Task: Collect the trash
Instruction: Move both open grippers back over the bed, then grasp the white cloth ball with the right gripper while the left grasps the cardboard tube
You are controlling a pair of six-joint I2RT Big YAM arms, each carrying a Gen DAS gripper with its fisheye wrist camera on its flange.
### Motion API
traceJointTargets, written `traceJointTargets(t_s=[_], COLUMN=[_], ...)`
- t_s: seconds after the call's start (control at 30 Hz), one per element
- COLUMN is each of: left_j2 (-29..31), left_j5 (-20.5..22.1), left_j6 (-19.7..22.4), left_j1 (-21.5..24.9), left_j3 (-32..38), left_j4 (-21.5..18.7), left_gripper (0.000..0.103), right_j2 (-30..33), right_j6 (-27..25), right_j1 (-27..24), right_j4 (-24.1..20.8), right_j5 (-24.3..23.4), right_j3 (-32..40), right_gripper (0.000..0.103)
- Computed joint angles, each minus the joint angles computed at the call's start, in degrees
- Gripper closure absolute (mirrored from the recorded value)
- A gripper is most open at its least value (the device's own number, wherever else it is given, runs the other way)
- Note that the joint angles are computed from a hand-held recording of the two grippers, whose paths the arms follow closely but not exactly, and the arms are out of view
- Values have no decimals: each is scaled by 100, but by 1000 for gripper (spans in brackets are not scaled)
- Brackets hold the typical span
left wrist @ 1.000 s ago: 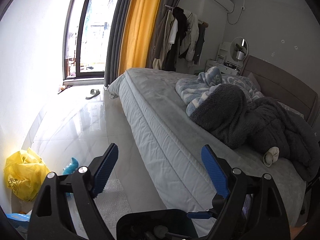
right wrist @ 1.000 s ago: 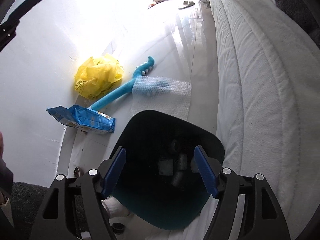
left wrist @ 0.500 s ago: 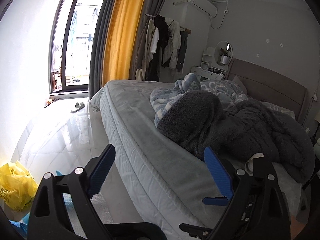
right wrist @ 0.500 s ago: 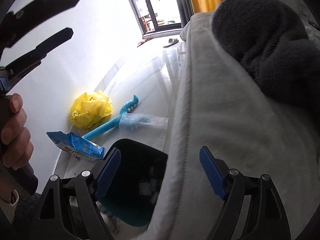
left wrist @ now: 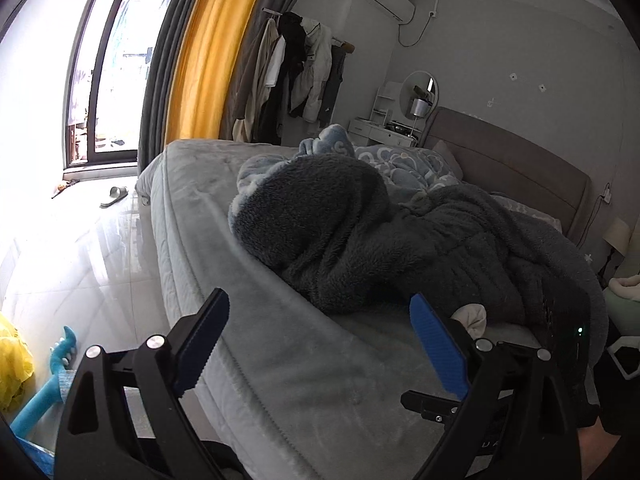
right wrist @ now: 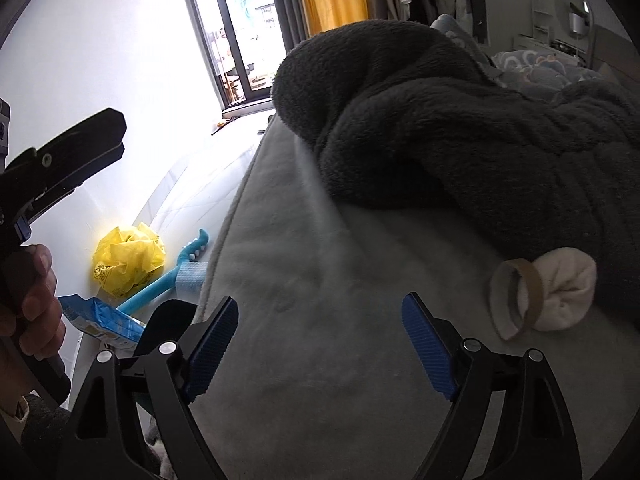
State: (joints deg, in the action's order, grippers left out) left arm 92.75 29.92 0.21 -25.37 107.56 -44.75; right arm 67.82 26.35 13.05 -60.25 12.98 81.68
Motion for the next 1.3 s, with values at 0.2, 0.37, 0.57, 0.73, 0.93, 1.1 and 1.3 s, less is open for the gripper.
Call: traceJointTargets(t_s=[0.2,0.37,0.57,0.73,0.93,1.1,1.3], left_j2=[75,107,206,334,521,687,799], left_j5=[82,58,168,206,-27,-90,-28], left_j6=[-143,-34,-7,98,165,489,818], left_j1=[-210,-432,-701,-938,-1212,-1422,-1579], left_j3=[27,-9,39,130,215,298,367], left_j4=[-124,-165,-260,-423,-679,-955,-1095], left_gripper=[9,8,8,8,8,8,8], right_j2=[-414,-822,-1163,-1368,-1341,-1308,-1253], right_j6=[298,828,1381,1799,2132,2485,2424], right_j1=[-428,-1029,-1676,-2118,-2472,-2634,-2828], right_j4=[84,276,490,754,1139,1405,1552], right_j5=[8,-280,-653,-1048,-1566,-1859,-2062], right_j3=[-265,-551,-911,-1251,-1561,-1767,-1852], right_gripper=[14,14,13,12,12,12,12])
